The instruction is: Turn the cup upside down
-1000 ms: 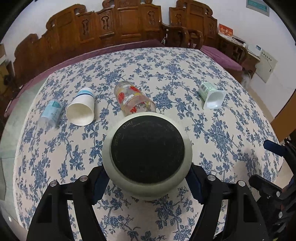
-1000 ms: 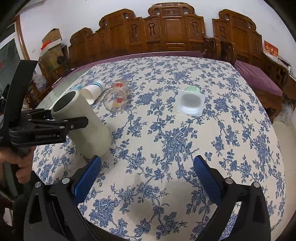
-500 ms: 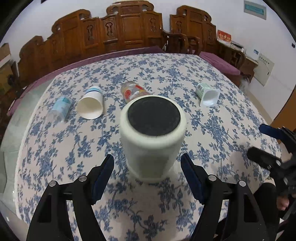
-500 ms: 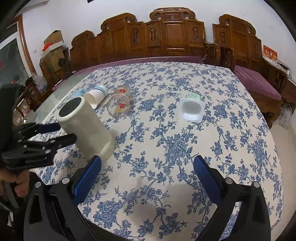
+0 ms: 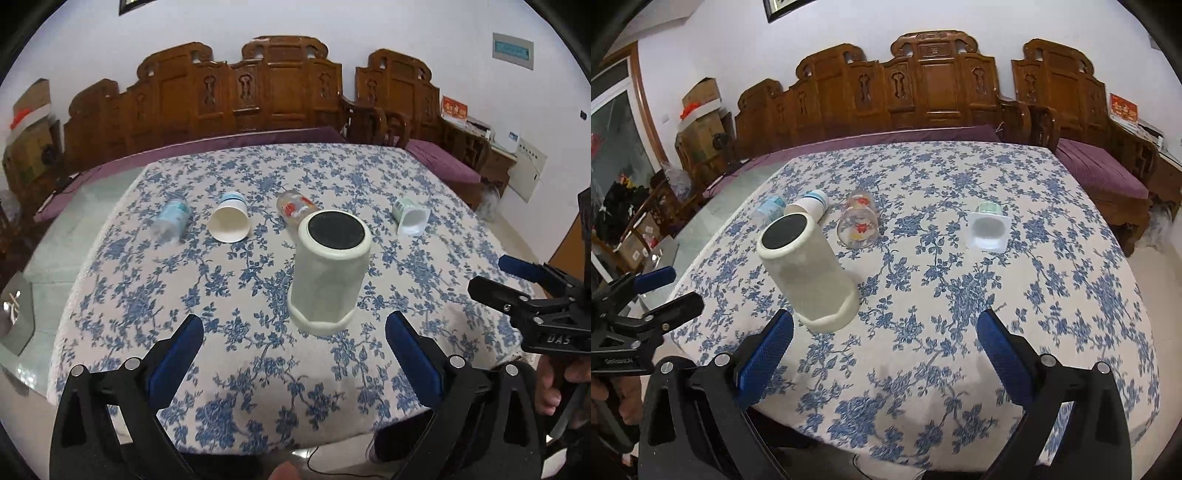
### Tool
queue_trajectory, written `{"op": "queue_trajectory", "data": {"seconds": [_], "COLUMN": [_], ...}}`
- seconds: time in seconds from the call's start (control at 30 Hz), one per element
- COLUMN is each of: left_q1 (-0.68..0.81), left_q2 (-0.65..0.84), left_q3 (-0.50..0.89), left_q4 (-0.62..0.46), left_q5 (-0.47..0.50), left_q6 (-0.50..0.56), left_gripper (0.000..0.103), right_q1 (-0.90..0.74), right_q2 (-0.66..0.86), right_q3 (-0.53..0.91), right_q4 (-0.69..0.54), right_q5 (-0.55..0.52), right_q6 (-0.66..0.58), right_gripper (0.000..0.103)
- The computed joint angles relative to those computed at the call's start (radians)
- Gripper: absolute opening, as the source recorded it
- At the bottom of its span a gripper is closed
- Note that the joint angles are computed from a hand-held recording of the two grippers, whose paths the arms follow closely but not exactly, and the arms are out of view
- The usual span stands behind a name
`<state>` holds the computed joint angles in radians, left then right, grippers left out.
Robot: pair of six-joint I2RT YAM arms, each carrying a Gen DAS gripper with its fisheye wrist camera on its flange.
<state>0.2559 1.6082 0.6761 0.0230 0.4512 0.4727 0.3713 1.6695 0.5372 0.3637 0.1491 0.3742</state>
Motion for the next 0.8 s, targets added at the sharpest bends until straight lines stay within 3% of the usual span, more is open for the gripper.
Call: {"op": "queue_trajectory", "data": {"seconds": [0.2,0.4,0.6,0.8], "left_q1": [0.115,0.268,0.381,0.450], "left_q2": [-0.185,-0.387,-0.479,-0.530], "left_q3": [-0.085,-0.150,-0.147,-0.153], "left_q4": [-0.049,-0.110,-0.198,-0.243], "left_q5": [0.098,0.228,0.311,0.350], "left_q6": [0.049,0.099,0.141,0.169], "left_gripper": [0.095,0.095,0.095,0.095], "right_q1": [0.132,0.399,0.614,0.664], "right_q2": [-0.196,-0.427,-0.531,-0.577], "right_q3": [-0.118,-0.155,-0.124,-0.117], "right_q4": [0.008,-0.129,-0.304,-0.366], "right_q5": [0.116,0.408,0.690,0.760], "right_q6": [0.082,0.158,0.256,0.287], "right_gripper": [0.100,0.100,0.100,0.100]}}
